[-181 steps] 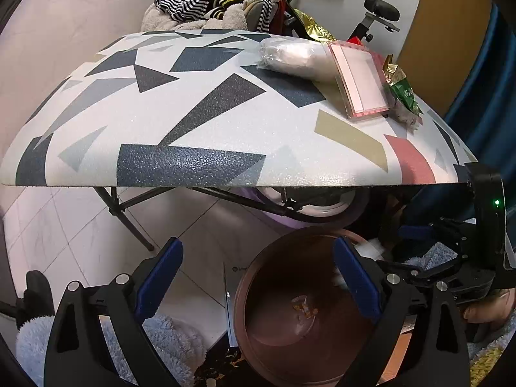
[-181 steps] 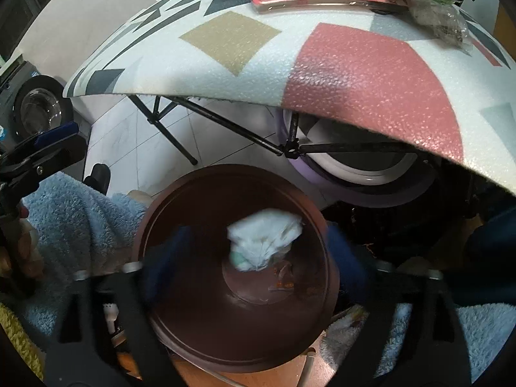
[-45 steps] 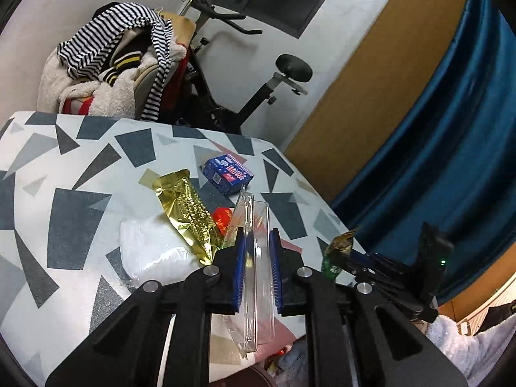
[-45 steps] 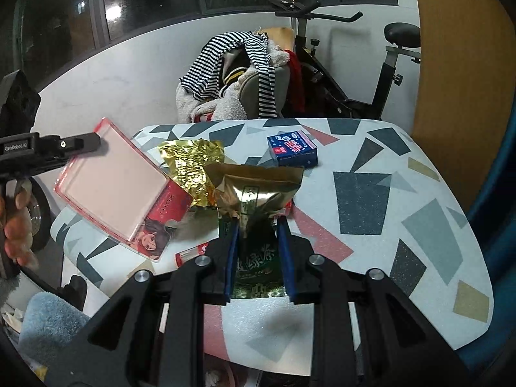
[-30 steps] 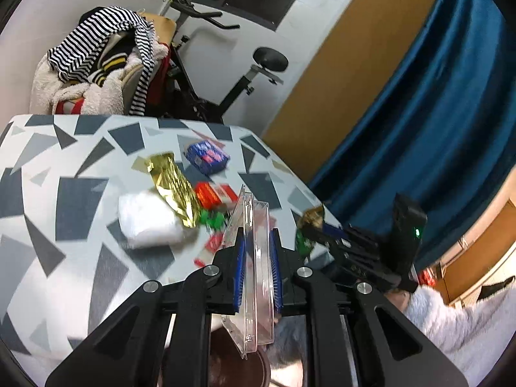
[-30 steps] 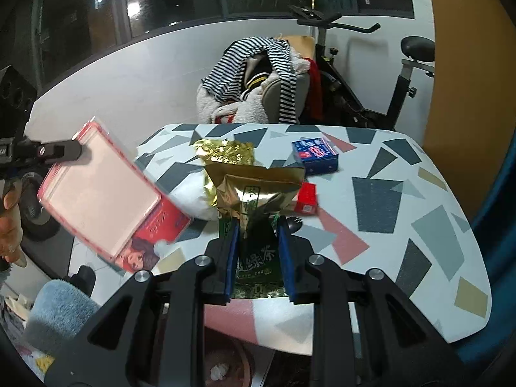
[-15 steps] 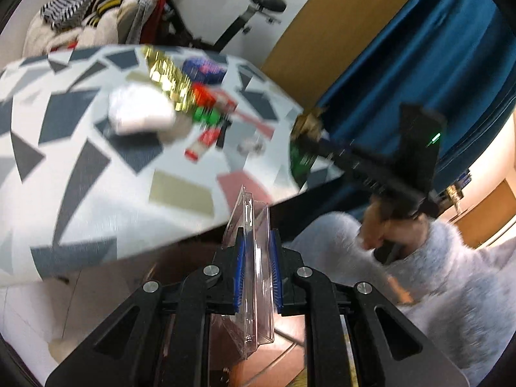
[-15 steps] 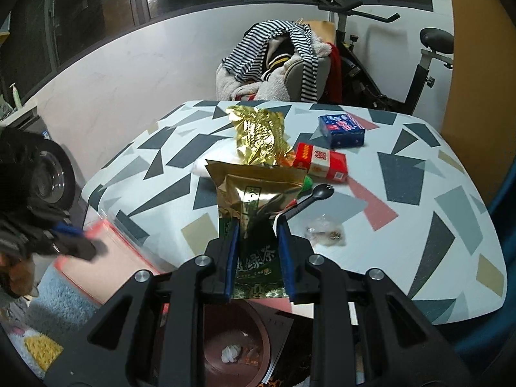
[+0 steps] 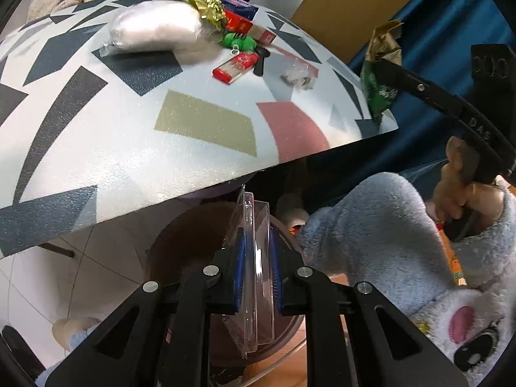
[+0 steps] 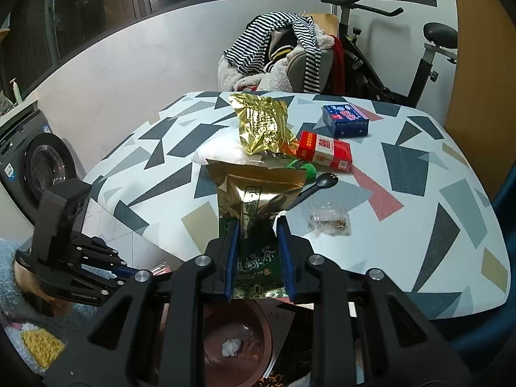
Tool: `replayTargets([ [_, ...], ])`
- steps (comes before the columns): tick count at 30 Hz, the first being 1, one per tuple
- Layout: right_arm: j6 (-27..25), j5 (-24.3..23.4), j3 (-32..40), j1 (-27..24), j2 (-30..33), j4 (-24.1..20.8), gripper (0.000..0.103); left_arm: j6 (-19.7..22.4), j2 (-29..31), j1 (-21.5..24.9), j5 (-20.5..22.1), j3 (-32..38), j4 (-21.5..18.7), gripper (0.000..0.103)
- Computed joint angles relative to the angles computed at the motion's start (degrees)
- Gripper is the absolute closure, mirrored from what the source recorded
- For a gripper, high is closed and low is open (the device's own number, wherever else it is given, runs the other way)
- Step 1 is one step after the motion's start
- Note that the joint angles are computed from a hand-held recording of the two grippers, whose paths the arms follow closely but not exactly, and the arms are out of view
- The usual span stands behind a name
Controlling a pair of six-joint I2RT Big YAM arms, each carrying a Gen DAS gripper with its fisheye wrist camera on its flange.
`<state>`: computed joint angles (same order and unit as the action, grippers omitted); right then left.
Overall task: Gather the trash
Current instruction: 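Lower the pink-framed box into the brown bin and open the left tool, then lower the green tea packet into the brown bin and open the right tool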
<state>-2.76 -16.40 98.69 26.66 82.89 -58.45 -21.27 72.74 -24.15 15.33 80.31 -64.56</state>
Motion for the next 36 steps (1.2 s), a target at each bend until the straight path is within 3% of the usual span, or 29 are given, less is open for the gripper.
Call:
replayTargets([
  [1,0.0,0.0,-0.1,0.0,0.0,0.0,0.077,-0.1,0.0,0.0,-1.1,-0.3,0.4,0.085],
  [3,0.0,-0.1,-0.6,0.1,-0.2,0.0,0.077,-0.8,-0.5,0.0,-1.9,-0.9,1.1,0.066],
  [4,0.0,-0.2,-0.8,0.1,-0.3,0.0,0.077,-1.2,-0.8,0.1,-2.1,-1.1,1.4,0.051],
  [5,0.0,-0.3,-1.0,0.1,-0.3,0.0,0.077,-1.9,-1.2,0.3,-2.3,-1.2,2.0,0.046],
  [9,-0.3,-0.3,-2.0,0.4,-0.5,-0.4,0.077,-4.4,-3.2,0.5,-5.9,-1.2,3.9,0.034],
  [13,-0.4,-0.6,-3.5,1.1,-0.6,-0.8,0.077,-7.7,-5.6,0.2,-12.6,-0.3,4.7,0.019],
  [23,-2.5,-3.4,-8.4,4.9,-0.9,-1.6,0.077,-9.4,-7.8,-2.7,-26.7,1.5,2.7,0.01],
  [36,-8.5,1.7,-10.6,10.3,3.2,-6.9,0.077,-12.4,-10.0,-2.3,-31.6,-0.8,2.6,0.009],
])
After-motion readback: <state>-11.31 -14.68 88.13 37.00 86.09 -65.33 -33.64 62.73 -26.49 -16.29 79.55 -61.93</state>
